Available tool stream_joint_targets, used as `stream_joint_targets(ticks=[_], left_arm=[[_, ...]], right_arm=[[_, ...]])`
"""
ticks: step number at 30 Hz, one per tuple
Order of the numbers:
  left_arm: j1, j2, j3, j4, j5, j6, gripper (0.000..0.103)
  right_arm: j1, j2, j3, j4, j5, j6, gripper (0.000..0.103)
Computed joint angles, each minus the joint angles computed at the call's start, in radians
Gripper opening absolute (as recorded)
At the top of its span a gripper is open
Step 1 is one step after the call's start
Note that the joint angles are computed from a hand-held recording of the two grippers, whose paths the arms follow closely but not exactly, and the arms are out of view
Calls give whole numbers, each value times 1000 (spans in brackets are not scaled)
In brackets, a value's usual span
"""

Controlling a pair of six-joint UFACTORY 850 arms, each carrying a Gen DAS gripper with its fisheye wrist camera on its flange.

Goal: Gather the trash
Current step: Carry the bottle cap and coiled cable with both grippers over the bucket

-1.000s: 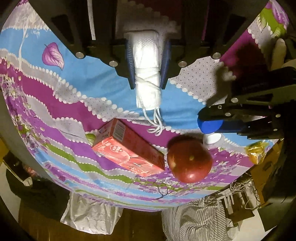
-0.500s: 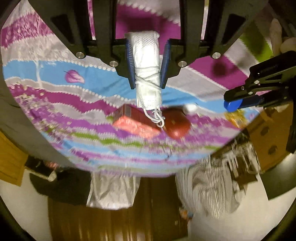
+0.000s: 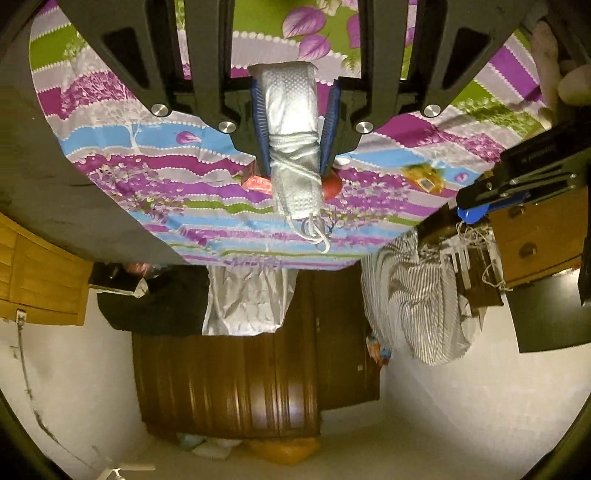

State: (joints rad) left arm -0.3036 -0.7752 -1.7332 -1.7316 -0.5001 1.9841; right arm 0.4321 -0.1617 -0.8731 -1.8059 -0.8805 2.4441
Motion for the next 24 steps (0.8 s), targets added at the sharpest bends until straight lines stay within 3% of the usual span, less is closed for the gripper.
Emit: stream_joint_targets(ticks=[4,16,24], left_arm=[[3,31,45,-46,-17,53,38],[10,58,87,-70,-27,87,38],[54,53,64,-96,3,77,38]], right_arm=[[37,21,7,36,-31,-20,27],[47,27,2,44,-34,-32,27],[27,-15,-103,-10,70,-83,27]])
